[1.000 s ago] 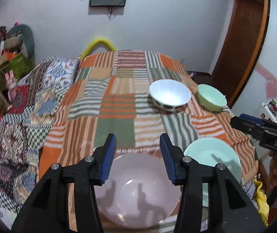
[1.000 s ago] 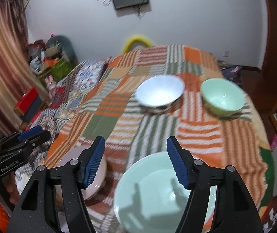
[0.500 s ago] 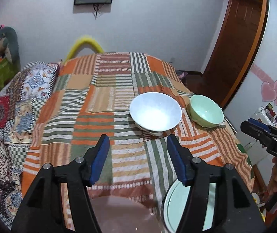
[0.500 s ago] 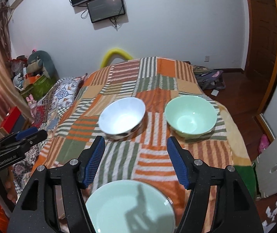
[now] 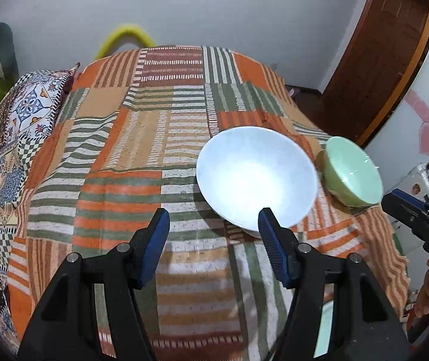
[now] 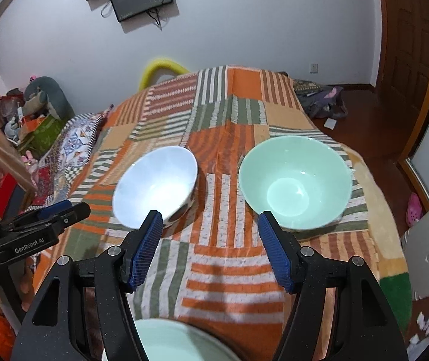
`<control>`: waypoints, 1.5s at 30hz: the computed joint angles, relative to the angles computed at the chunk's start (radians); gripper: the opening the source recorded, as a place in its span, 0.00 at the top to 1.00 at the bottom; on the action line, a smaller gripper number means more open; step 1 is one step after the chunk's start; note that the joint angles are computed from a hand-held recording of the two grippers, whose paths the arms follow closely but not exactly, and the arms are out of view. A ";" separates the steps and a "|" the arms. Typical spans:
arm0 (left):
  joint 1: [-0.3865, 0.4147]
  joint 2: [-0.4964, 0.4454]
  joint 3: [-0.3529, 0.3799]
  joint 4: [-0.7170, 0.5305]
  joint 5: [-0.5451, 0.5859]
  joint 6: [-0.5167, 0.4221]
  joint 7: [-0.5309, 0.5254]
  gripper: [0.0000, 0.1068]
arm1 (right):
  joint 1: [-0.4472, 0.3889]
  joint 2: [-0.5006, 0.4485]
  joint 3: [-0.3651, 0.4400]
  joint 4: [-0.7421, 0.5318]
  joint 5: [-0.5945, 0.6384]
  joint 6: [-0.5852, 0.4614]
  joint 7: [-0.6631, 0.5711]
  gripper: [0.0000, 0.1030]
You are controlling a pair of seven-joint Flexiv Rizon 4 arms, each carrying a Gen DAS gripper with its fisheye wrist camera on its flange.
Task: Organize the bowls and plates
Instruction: 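Move both grippers to the white dotted bowl rim and close on it, then lift the white dotted bowl with both grippers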
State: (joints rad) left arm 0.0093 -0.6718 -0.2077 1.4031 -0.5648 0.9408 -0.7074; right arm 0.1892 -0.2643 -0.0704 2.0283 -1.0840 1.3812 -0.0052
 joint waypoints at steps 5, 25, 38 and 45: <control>-0.026 -0.062 0.008 -0.072 0.041 0.000 -0.015 0.43 | 0.003 -0.063 0.010 -0.044 0.127 0.022 -0.116 0.48; -0.049 -0.228 0.008 -0.285 0.103 -0.094 -0.078 0.68 | 0.075 -0.245 0.035 -0.268 0.524 -0.139 -0.547 0.74; -0.043 -0.258 0.008 -0.337 0.127 -0.150 -0.099 0.88 | 0.093 -0.235 0.043 -0.265 0.605 -0.143 -0.637 0.80; -0.027 -0.182 0.002 -0.232 0.113 -0.125 -0.049 0.88 | 0.113 -0.199 0.037 -0.228 0.602 -0.150 -0.607 0.81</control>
State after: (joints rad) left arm -0.0179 -0.8534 -0.2058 1.1713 -0.4516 0.8162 -0.7560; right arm 0.3027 -0.4633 -0.0338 1.8008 -0.4817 1.2315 -0.6119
